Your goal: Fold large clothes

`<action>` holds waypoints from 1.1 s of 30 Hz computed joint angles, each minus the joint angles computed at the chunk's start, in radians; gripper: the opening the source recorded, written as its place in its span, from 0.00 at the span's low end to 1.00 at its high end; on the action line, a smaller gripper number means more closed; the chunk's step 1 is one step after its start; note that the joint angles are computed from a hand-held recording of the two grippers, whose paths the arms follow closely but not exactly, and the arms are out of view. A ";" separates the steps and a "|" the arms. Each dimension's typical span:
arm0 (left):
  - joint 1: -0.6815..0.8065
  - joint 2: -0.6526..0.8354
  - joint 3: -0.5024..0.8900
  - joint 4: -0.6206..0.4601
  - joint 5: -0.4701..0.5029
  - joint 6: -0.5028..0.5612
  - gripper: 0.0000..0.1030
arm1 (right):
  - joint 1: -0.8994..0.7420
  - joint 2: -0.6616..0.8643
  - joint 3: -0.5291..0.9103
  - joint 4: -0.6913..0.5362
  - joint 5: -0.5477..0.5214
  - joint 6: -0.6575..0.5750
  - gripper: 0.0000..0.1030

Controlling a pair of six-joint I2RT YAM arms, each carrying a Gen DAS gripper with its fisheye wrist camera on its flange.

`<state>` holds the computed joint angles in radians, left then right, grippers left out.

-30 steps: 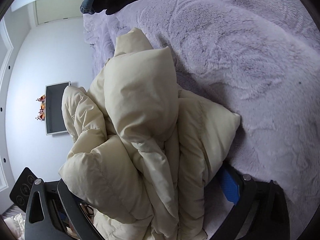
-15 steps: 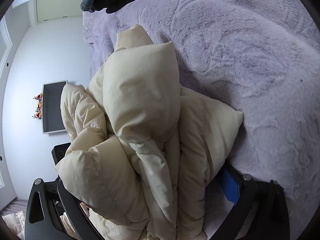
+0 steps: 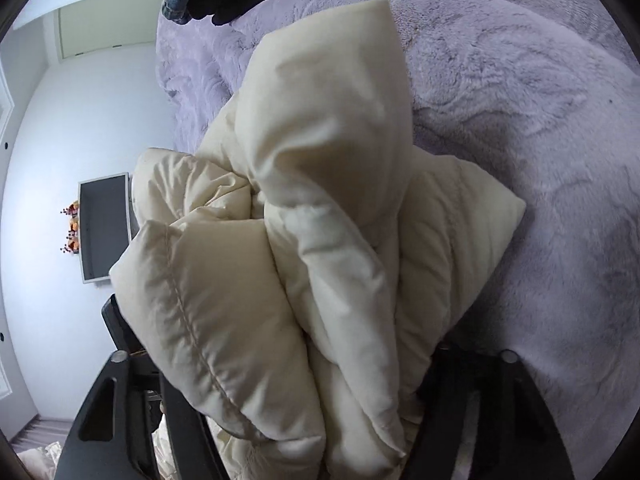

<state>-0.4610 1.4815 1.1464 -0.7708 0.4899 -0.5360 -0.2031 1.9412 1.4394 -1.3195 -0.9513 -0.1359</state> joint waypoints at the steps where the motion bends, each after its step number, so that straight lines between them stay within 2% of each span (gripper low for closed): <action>1: -0.002 -0.019 0.003 -0.026 -0.011 0.012 0.80 | 0.003 -0.019 -0.009 -0.003 0.000 0.001 0.53; 7: 0.031 -0.119 0.057 -0.201 -0.054 0.060 0.80 | 0.049 -0.146 -0.092 0.004 -0.041 0.071 0.50; 12: 0.117 -0.254 0.072 -0.393 -0.075 0.142 0.80 | 0.153 -0.287 -0.213 0.109 -0.094 0.214 0.50; 17: 0.266 -0.366 0.060 -0.576 -0.091 0.268 0.80 | 0.322 -0.426 -0.372 0.377 -0.119 0.503 0.50; 20: 0.401 -0.427 0.015 -0.664 -0.100 0.394 0.80 | 0.434 -0.476 -0.464 0.563 -0.104 0.686 0.50; 24: 0.498 -0.472 -0.106 -0.663 -0.140 0.454 0.80 | 0.561 -0.450 -0.507 0.719 -0.032 0.842 0.50; 28: 0.541 -0.514 -0.200 -0.622 -0.156 0.464 0.85 | 0.603 -0.418 -0.495 0.717 0.036 0.870 0.55; 30: 0.513 -0.516 -0.202 -0.610 -0.164 0.434 0.85 | 0.603 -0.413 -0.452 0.639 0.069 0.840 0.58; 32: 0.490 -0.522 -0.207 -0.601 -0.175 0.417 0.85 | 0.596 -0.412 -0.388 0.511 0.115 0.778 0.62; 33: 0.445 -0.517 -0.202 -0.587 -0.185 0.370 0.85 | 0.590 -0.421 -0.361 0.457 0.134 0.752 0.62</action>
